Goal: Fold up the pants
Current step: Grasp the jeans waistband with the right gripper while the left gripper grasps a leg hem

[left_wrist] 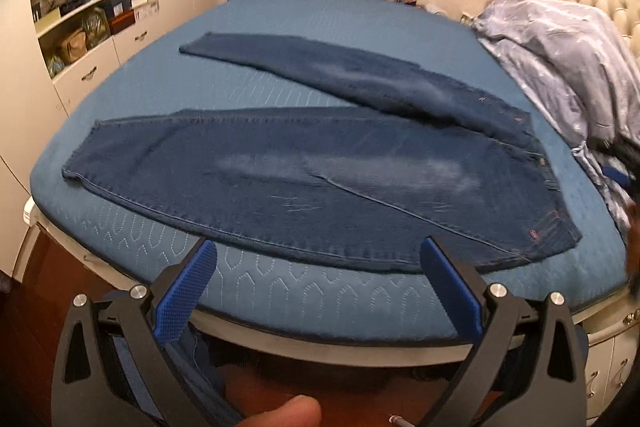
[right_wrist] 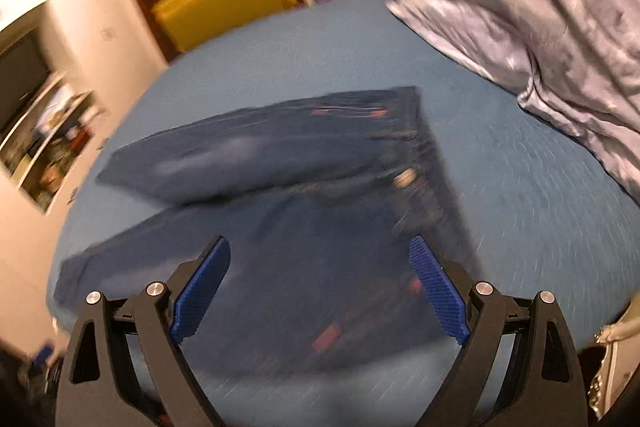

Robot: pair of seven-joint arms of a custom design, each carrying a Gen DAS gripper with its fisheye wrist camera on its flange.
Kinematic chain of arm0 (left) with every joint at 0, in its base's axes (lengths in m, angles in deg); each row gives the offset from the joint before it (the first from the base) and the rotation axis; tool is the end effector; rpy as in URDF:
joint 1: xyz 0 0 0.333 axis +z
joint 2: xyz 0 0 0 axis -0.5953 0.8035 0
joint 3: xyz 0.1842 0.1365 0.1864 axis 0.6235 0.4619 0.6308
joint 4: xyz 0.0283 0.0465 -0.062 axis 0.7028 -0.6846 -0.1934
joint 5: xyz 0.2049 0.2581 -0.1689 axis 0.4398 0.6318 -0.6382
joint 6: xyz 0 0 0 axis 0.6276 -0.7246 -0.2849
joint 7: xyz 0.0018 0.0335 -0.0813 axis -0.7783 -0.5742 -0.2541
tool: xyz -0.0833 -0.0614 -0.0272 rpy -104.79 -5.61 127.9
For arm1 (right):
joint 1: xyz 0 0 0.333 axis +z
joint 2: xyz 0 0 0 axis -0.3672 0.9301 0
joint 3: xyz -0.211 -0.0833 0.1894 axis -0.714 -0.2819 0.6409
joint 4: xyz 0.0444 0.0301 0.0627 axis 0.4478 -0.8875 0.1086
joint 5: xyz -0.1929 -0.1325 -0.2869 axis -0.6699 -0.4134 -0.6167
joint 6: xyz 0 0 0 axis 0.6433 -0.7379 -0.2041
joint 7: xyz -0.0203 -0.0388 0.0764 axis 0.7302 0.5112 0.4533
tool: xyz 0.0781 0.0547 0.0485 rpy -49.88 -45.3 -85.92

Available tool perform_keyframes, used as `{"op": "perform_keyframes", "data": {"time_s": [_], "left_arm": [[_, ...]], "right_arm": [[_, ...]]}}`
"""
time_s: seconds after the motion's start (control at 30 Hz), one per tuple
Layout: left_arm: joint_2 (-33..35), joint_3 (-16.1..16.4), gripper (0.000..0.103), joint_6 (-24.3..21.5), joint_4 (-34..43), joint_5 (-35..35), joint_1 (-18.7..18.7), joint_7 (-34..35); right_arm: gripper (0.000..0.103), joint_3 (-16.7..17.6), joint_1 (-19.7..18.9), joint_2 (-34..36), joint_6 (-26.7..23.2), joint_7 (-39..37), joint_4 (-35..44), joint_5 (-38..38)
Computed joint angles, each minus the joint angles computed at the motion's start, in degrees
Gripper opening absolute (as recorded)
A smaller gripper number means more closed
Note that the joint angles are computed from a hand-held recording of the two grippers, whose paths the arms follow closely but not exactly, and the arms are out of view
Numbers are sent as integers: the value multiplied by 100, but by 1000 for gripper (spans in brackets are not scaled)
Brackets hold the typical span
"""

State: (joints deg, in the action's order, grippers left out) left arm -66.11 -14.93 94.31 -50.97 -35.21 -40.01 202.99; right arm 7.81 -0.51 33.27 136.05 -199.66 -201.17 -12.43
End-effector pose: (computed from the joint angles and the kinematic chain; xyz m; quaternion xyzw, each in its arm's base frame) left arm 0.4939 -0.0223 0.5138 -0.5545 0.7595 -0.2961 0.1676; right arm 0.3936 0.2835 0.5505 -0.3883 0.8550 -0.2421 0.2440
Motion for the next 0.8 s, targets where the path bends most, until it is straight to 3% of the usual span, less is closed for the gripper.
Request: {"op": "perform_keyframes", "data": {"time_s": [0.03, 0.13, 0.2, 0.27, 0.37, 0.5, 0.6, 0.67, 0.7, 0.8], "left_arm": [[182, -20, 102, 35, 120, 94, 43, -64], [601, -128, 102, 120, 404, 454, 216, -384], [861, -202, 102, 146, 596, 839, 365, -714], [1119, -268, 102, 169, 786, 1363, 519, -1179], [1488, -300, 102, 128, 1110, 2108, 680, -1876], [1822, -295, 102, 72, 1463, 2856, 754, -2557], [1971, -290, 102, 42, 1647, 3111, 779, -2772], [2060, -289, 102, -19, 1770, 3240, 785, -2885], [2121, -297, 102, -57, 1850, 3251, 787, -2914], [2260, -362, 102, -106, 2092, 3024, 815, -2795]], "right_arm": [[88, -360, -143, -64, 246, -274, -228, 171], [89, -1011, -665, 176, 660, -1162, -380, 419], [88, -1267, -934, 523, 912, -1732, -238, 709], [88, -1556, -1179, 936, 1482, -2380, -110, 1155], [88, -1693, -1437, 1503, 1969, -2937, 205, 1494], [86, -1794, -1585, 2195, 2156, -3855, 697, 2038], [57, -1880, -1479, 2357, 2132, -3786, 836, 1556], [16, -1830, -1492, 2316, 2374, -4265, 755, 1713], [15, -1748, -1551, 2286, 2446, -4423, 736, 1835], [14, -1796, -1291, 1891, 2392, -4103, 624, 1006]]}}
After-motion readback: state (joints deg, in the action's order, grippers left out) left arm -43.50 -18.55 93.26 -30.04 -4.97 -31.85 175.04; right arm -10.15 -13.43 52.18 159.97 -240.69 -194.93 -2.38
